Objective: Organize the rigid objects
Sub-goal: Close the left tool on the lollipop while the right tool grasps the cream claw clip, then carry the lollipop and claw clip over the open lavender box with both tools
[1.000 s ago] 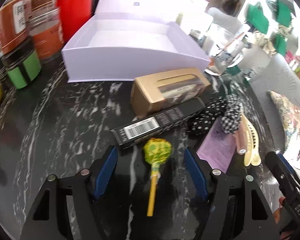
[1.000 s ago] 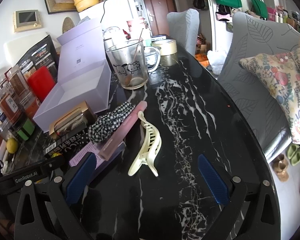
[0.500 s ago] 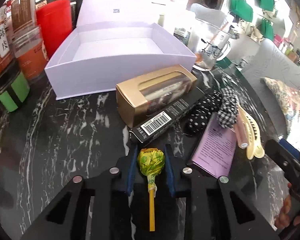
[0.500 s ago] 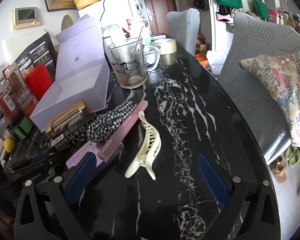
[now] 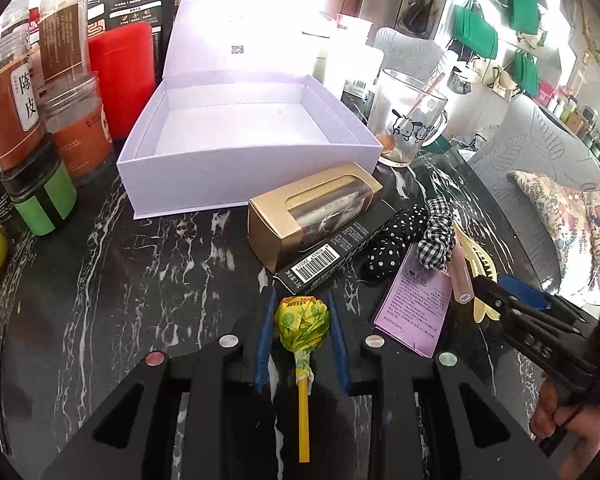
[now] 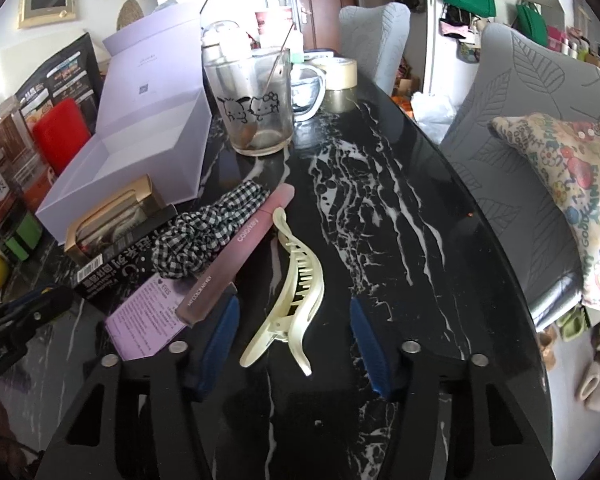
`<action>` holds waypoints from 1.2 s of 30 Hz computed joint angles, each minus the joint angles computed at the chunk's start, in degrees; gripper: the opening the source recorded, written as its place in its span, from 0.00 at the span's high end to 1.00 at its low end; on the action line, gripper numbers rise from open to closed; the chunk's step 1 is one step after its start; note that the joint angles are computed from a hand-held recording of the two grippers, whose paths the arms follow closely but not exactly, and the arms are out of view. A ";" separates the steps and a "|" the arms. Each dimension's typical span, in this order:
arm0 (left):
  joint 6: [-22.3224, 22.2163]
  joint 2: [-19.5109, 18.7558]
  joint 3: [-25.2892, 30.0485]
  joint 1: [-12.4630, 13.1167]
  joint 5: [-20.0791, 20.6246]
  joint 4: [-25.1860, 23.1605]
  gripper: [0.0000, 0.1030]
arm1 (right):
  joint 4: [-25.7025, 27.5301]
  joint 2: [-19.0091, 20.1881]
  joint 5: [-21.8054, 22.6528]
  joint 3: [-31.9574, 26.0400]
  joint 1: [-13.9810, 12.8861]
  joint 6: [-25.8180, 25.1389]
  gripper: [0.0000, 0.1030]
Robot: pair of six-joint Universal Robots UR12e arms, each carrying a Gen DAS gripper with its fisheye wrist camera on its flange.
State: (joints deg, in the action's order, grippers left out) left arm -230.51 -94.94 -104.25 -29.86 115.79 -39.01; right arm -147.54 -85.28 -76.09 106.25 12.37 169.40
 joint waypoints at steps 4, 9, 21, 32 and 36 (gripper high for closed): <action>0.15 0.18 -0.21 -0.04 0.33 0.29 0.75 | 0.02 0.50 -2.08 -0.27 0.48 0.48 0.73; 0.40 0.50 -0.43 -0.13 0.76 0.93 0.75 | -0.55 -0.03 -3.28 0.07 0.25 2.26 0.79; 1.68 2.01 -0.48 -0.83 2.36 2.24 0.75 | -1.74 -3.23 -1.65 1.35 0.04 2.88 0.80; 0.22 3.66 -0.47 -2.03 6.79 0.15 0.75 | -2.01 -5.43 5.25 2.26 0.61 0.43 0.80; -0.27 4.04 -0.59 -1.84 7.57 -0.15 0.75 | -1.33 -5.26 7.25 1.88 1.25 -1.18 0.80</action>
